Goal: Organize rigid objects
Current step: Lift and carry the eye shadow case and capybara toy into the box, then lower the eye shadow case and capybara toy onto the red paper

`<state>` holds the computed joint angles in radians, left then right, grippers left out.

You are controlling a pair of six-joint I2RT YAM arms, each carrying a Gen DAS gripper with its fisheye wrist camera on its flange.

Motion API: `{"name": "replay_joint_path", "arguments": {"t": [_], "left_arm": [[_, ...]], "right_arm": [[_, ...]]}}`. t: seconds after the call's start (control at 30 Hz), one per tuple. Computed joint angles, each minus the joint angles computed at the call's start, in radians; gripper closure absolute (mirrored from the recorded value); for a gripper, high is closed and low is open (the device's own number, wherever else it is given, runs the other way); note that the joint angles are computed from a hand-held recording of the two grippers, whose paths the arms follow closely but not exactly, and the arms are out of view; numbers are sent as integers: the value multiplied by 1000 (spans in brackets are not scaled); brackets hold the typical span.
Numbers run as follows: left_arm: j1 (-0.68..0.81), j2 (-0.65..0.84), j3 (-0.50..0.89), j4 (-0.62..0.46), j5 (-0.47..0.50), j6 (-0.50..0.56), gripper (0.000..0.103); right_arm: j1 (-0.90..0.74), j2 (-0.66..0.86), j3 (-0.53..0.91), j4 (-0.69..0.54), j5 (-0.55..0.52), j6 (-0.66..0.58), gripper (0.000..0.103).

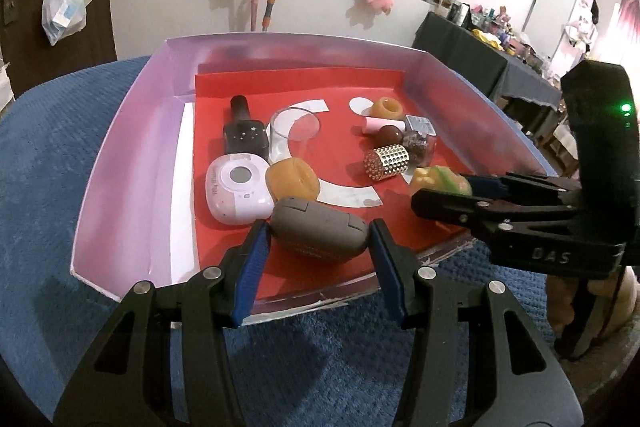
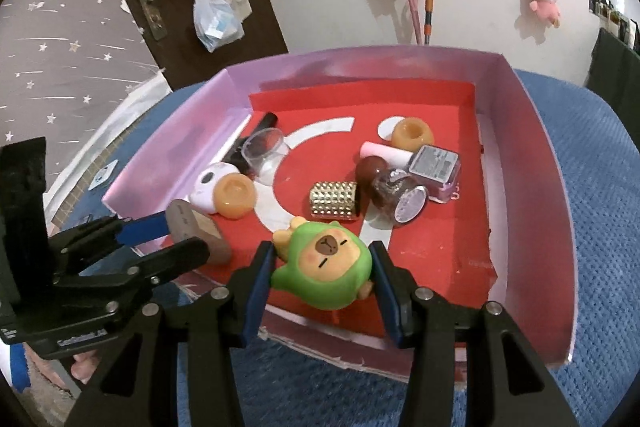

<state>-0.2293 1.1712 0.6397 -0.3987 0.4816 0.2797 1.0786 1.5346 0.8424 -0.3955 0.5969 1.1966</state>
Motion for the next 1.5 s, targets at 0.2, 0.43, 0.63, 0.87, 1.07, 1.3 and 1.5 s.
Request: {"name": "replay_joint_path", "arguments": {"t": [0.2, 0.43, 0.63, 0.87, 1.07, 1.3, 1.5], "left_arm": [[17, 29, 14, 4, 34, -6, 54], [-14, 45, 12, 52, 10, -32, 55], [-32, 75, 23, 81, 2, -53, 55], [-64, 100, 52, 83, -31, -61, 59], [-29, 65, 69, 5, 1, -12, 76], [-98, 25, 22, 64, -88, -24, 72], [-88, 75, 19, 90, -73, -28, 49]], "right_arm": [[-29, 26, -2, 18, -29, -18, 53], [-49, 40, -3, 39, -41, -36, 53], [-51, 38, -4, 39, -43, -37, 53], [-56, 40, -4, 44, -37, -42, 53], [-51, 53, 15, 4, -9, -35, 53], [-53, 51, 14, 5, -10, -37, 53], [-56, 47, 11, 5, -15, -45, 53]]}}
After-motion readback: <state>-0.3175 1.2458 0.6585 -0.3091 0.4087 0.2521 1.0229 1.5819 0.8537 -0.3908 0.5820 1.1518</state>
